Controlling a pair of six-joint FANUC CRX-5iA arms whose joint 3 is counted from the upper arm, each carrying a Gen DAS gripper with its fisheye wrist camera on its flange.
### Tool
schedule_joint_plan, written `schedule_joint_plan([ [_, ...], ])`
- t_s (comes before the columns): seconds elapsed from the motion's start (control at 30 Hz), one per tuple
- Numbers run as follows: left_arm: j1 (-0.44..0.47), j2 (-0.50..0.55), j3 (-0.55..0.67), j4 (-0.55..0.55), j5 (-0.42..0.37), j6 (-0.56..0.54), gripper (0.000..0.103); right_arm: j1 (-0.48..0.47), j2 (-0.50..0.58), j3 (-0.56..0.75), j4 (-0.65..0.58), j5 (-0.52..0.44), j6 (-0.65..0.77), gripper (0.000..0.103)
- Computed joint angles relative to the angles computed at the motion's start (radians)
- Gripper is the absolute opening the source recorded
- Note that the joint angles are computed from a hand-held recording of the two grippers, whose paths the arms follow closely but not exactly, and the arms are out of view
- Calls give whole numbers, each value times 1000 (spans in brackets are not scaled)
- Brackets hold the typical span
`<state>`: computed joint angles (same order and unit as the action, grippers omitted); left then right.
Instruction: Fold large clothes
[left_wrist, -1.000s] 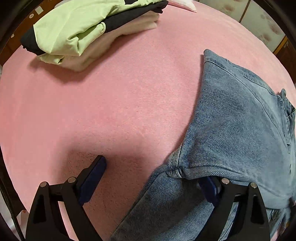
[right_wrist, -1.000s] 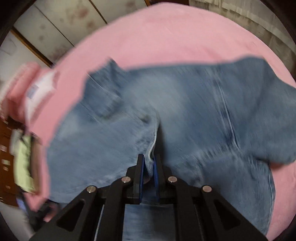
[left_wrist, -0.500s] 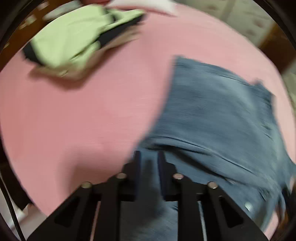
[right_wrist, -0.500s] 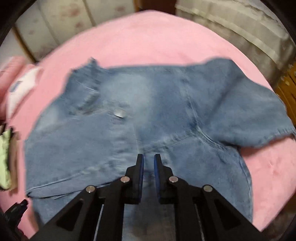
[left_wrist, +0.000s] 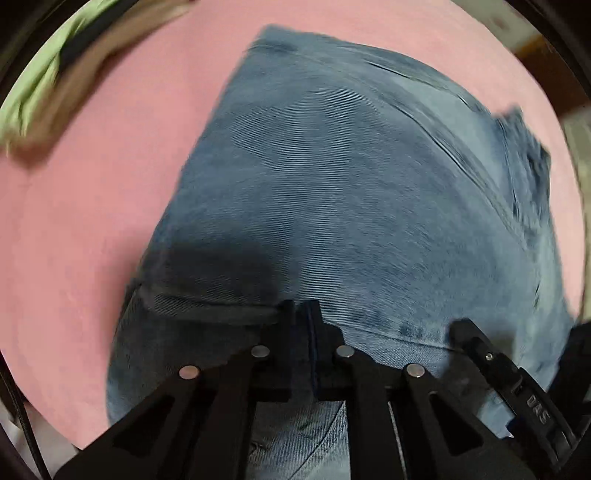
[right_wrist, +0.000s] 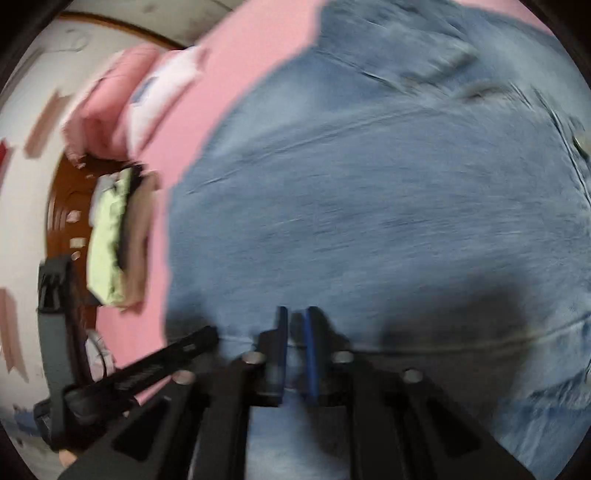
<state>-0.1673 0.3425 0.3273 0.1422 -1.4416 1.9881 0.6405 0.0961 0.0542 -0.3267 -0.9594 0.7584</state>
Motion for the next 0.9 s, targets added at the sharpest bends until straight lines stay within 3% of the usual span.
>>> schedule_joint_plan([
  [0.07,16,-25,-22,-30,1,35,1,3,-86,-111,100,47,-100,0],
  [0.13,51,-66,-97,18,60,33,1,-2,-182,-214,165,80,-178,0],
  [0.2,61,-80,-114,13,74,46,1,12,-237,-281,322,0,-339,0],
  [0.27,47,-76,-91,-30,62,43,1,-5,-305,-345,352,19,-369,0],
  [0.33,17,-57,-43,-87,29,49,1,-1,-296,-318,368,-43,-382,0],
  [0.4,-19,-31,22,-143,-19,51,1,80,-197,-243,556,-237,-410,0],
  [0.43,-33,-21,49,-153,-34,38,1,100,-168,-219,605,-271,-404,0],
  [0.5,-40,-24,61,-117,-16,-22,1,108,-180,-222,617,-193,-428,0],
  [0.57,-30,-27,50,-33,31,-101,2,61,-210,-220,467,-12,-366,0],
  [0.67,-28,17,89,24,76,-139,3,-18,-169,-172,74,215,-151,0],
  [0.77,-41,104,175,1,76,-96,3,-115,-58,-61,-283,192,77,0],
  [0.83,-30,161,225,8,86,-63,3,-126,7,-5,-322,156,123,0],
  [0.9,-24,185,253,-24,93,-38,3,-112,38,16,-264,152,110,0],
])
